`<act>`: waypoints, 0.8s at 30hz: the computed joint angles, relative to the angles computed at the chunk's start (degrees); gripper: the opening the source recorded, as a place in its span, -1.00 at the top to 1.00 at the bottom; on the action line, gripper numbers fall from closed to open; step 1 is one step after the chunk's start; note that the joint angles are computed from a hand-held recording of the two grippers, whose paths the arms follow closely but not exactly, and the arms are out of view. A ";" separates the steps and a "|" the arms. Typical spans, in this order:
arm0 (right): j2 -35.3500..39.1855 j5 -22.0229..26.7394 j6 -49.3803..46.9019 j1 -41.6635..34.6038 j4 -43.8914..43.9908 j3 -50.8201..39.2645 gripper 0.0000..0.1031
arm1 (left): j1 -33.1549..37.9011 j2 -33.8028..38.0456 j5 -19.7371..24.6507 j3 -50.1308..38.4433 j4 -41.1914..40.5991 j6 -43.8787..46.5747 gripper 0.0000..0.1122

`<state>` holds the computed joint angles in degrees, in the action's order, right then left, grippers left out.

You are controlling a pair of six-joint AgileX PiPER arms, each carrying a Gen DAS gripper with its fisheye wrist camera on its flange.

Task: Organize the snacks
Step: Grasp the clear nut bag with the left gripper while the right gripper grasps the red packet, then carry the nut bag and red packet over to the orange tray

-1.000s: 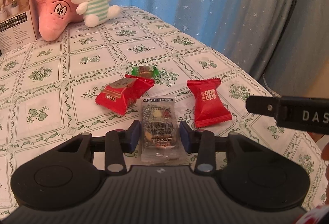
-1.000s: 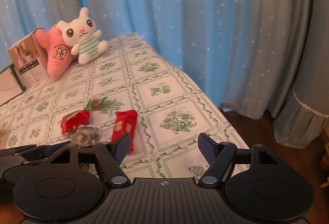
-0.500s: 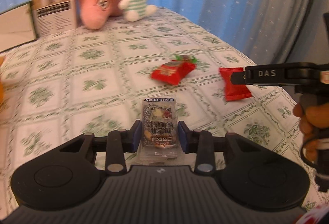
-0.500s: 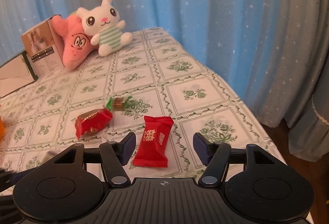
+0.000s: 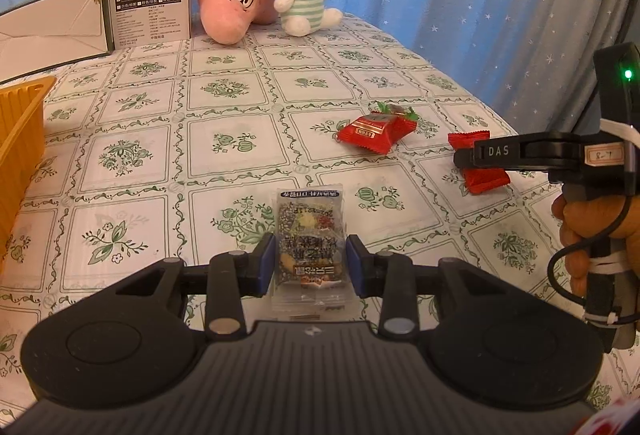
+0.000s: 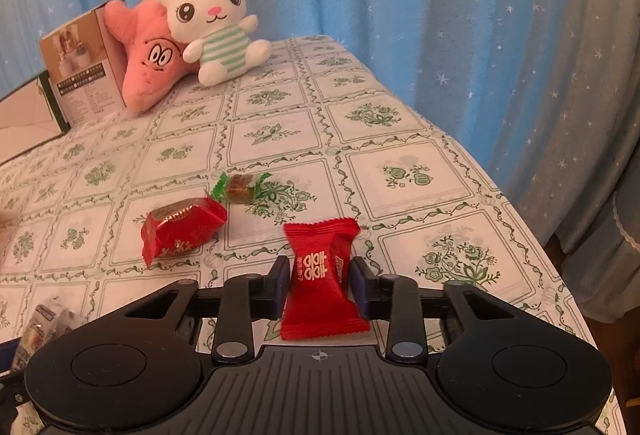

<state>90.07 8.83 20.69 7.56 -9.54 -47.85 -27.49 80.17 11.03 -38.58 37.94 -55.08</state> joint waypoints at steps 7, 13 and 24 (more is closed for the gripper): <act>-2.06 0.45 3.17 1.17 -4.31 1.16 0.52 | -0.78 -1.08 1.21 0.36 -1.02 0.09 0.40; -7.59 2.51 -1.08 3.12 0.59 3.94 0.52 | -1.38 -4.36 3.78 1.17 -2.48 0.62 0.40; -23.87 14.39 21.13 17.21 -10.85 11.16 0.52 | -4.98 -15.84 13.20 3.21 -5.44 1.69 0.40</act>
